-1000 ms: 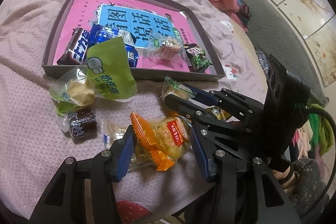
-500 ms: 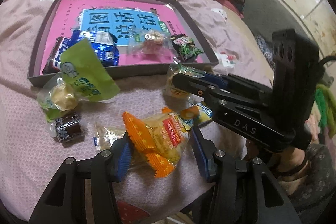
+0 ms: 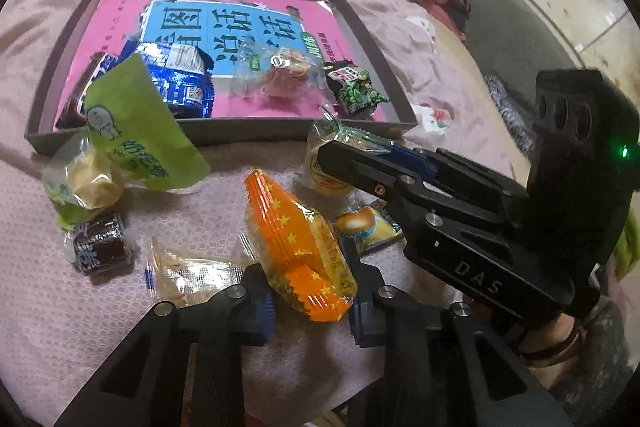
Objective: Organize snacks
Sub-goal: 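Grasp the orange snack bag with the left tool while the right tool grasps the small clear packet, then carry the orange bag over the tray with the left tool while the right tool carries the clear packet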
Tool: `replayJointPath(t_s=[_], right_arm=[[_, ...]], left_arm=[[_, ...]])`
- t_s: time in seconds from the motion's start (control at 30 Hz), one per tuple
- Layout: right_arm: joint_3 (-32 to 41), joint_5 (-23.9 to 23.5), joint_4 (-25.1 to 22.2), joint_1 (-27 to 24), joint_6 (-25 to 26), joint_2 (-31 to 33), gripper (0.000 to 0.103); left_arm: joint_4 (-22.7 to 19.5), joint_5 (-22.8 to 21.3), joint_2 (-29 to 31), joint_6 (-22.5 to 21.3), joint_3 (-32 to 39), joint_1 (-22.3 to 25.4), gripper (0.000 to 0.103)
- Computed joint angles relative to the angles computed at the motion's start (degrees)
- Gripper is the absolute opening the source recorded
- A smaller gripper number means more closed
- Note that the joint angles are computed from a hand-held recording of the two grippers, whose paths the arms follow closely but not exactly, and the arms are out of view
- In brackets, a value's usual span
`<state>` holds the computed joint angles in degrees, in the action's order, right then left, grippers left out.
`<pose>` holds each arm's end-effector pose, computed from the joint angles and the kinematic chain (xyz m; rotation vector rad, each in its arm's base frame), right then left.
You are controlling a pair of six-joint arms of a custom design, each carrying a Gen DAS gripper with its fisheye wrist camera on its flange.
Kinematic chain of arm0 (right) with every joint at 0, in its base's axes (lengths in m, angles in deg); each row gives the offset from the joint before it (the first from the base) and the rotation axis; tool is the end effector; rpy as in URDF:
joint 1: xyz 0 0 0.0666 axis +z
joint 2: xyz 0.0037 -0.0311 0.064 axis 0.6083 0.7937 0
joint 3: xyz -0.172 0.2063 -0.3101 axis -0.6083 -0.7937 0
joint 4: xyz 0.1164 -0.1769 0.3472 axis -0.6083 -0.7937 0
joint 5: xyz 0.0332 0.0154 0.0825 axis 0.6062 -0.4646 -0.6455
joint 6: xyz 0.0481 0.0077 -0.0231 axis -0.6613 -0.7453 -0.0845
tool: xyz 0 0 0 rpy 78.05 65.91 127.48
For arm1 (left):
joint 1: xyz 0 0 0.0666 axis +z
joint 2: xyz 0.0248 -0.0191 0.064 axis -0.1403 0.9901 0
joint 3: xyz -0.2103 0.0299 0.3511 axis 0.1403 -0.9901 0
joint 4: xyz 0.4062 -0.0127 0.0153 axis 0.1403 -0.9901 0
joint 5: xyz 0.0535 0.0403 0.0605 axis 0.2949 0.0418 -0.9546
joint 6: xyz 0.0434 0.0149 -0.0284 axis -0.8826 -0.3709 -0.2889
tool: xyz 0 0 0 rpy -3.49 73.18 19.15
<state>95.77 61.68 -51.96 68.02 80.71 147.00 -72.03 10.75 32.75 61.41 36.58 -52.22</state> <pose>0.4519 0.2816 0.5088 -0.9725 2.3272 0.6452 0.3653 -0.3525 0.4931 -0.3414 2.5670 -0.6692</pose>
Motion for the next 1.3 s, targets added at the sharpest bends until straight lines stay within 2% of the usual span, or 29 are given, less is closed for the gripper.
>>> replayJointPath(t_s=[0.23, 0.7, 1.3], right_arm=[[-0.69, -1.74, 2.19, -0.62, -1.94, -1.07, 0.024], [-1.87, -3.17, 8.88, -2.0, -6.53, -3.17, 0.024], [-2.19, -2.88, 13.18, -3.82, -11.1, -3.93, 0.024]], left_arm=[[1.95, -3.01, -1.99, -0.23, -0.85, -0.4, 0.024], [1.11, -8.95, -4.68, -0.75, -0.28, -0.73, 0.024], [0.56, -13.54, -5.63, -0.16, 1.13, 1.14, 0.024]])
